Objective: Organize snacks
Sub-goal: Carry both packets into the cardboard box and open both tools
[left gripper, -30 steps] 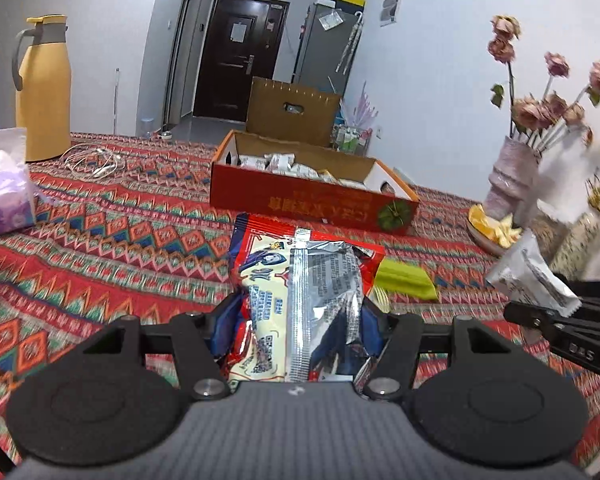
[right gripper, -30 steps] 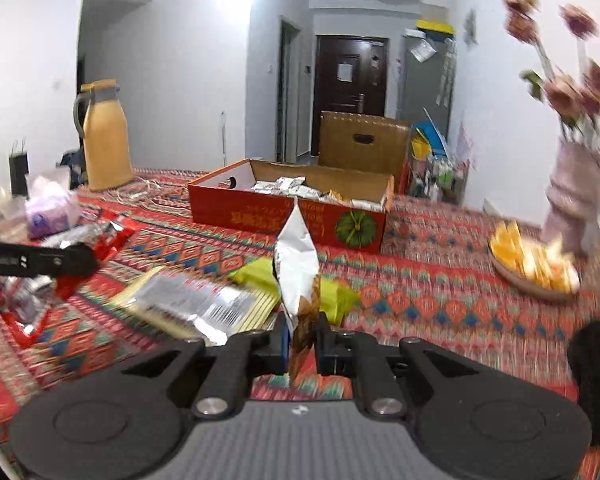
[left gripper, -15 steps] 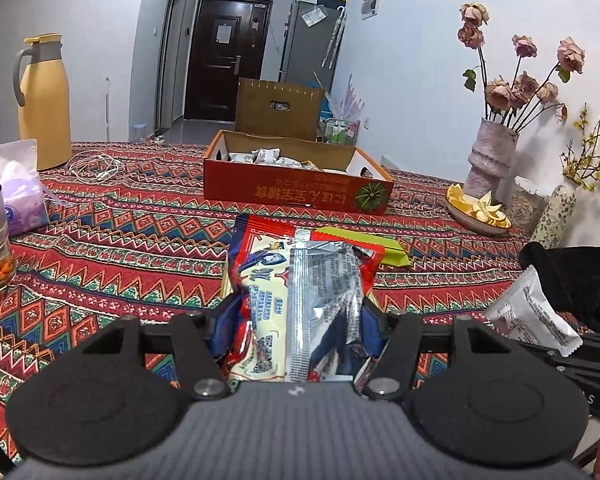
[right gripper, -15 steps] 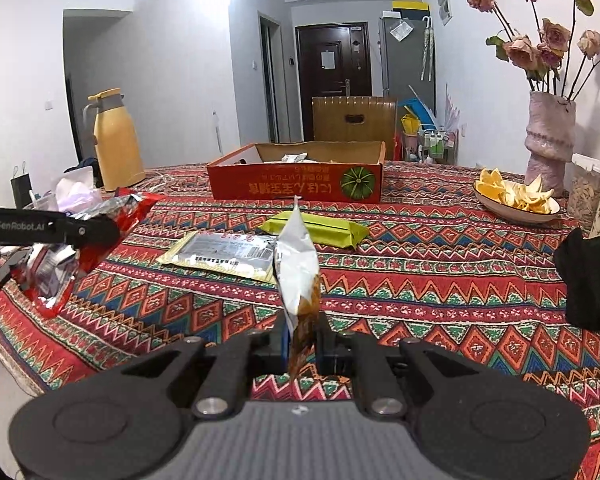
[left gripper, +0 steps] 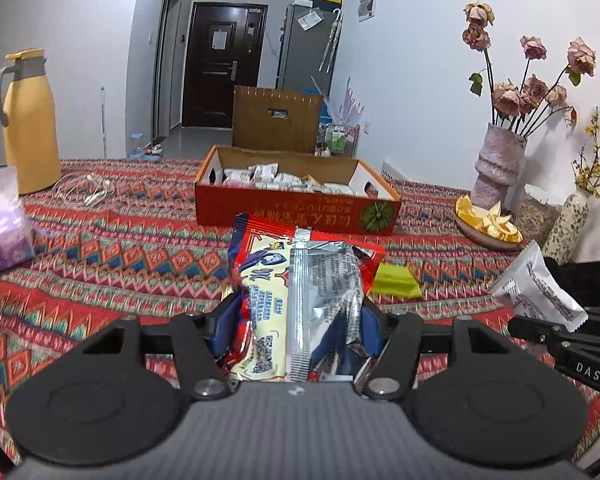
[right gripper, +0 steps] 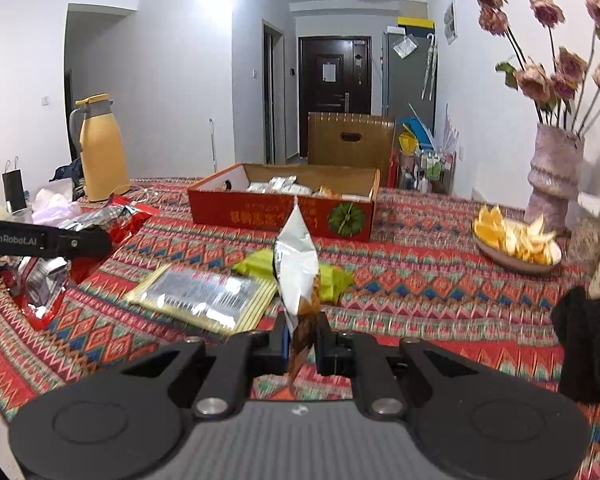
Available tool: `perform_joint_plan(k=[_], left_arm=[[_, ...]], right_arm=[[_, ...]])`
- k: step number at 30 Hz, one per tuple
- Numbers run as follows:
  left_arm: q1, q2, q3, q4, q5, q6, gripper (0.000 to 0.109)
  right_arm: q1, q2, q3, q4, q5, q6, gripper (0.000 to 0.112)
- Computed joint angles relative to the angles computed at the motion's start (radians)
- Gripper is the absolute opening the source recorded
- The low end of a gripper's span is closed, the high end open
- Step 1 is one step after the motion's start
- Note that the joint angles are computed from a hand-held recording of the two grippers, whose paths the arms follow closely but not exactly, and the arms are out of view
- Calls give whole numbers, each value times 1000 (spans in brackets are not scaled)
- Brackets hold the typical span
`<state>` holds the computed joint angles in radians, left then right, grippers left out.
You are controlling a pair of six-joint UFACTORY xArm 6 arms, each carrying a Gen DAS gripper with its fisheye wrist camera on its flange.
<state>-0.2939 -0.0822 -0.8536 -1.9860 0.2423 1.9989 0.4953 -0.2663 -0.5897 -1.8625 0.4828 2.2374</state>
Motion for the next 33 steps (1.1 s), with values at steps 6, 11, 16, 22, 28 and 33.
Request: perform_joint_plan(k=[6,11,16,22,28,33], left_arm=[[-16,90,-115,7,-2,6,61],[-23,161,-211,66,9,-45,61],[-18,228,-320,141,38,-108,61],[-22,307,-453,153,49,-85,61],[-25,408,-603,234,69,-150,61],[-36,549,-800,338,55,-267,61]], right_arm=[[-85,83,-112,-39,-43,-48,12],[-140,154,-208,-68,-73,-79,12],[-178,215,-302,-94,-84,-120,12],[-233,296,-436,-150,-128,-120,12],[-292,393,-592,-185,-176,-124,12],[-343,493,-759,-211,-258,-135,12]])
